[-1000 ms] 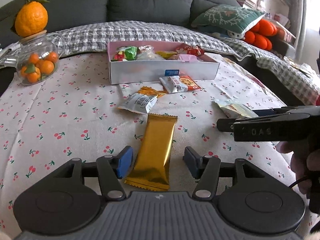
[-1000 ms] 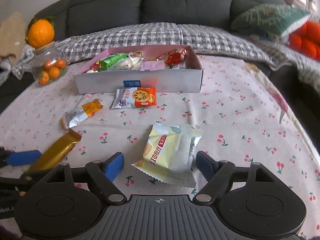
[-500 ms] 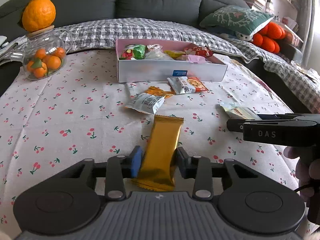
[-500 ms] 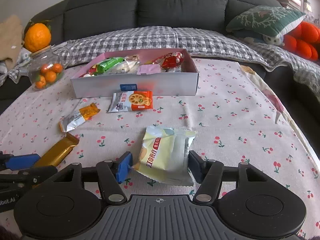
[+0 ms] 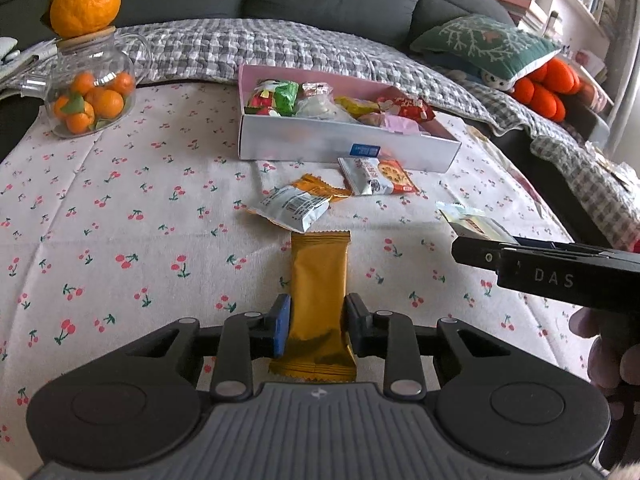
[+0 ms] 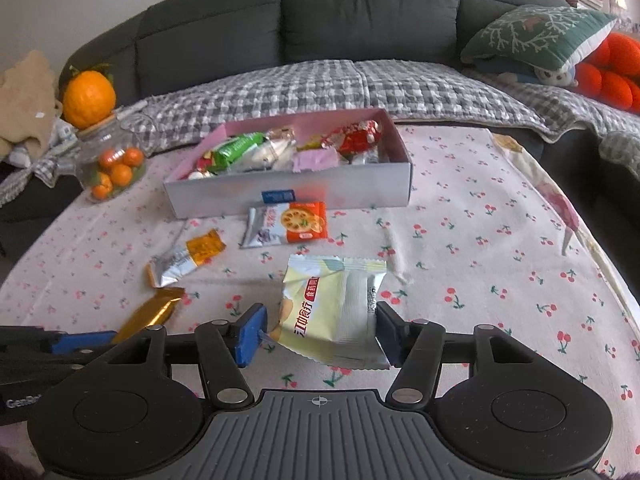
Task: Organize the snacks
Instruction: 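Carry the gold bar and cream bread packet into the box and open both tools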
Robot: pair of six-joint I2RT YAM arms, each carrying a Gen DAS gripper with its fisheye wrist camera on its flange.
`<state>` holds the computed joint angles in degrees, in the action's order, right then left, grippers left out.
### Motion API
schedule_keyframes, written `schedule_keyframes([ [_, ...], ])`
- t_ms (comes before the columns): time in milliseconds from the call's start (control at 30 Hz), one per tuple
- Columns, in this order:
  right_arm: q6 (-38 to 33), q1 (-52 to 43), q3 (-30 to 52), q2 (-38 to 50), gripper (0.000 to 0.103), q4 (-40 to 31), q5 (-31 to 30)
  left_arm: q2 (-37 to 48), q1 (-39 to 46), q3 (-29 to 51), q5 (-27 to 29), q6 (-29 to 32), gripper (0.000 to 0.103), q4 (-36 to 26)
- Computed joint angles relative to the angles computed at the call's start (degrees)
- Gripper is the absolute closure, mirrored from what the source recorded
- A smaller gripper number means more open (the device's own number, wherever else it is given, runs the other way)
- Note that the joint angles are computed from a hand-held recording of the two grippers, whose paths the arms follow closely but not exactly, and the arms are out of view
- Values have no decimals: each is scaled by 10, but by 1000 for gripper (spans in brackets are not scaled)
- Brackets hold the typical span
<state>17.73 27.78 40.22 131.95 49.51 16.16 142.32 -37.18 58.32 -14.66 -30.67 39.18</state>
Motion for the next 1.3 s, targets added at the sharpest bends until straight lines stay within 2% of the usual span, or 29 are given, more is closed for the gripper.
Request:
schedule_keyframes([
  [533, -2, -2, 51, -59, 45, -88, -25, -41, 20, 50, 1, 3, 76, -59],
  [833, 31, -22, 90, -80, 45, -141, -61, -60, 35, 56, 13, -2, 76, -68],
  [1133, 75, -46, 172, -74, 45, -222, -121, -47, 64, 133, 46, -11, 76, -137],
  [1300, 86, -64, 229, -49, 45, -252, -148, -19, 83, 171, 54, 10, 76, -128],
])
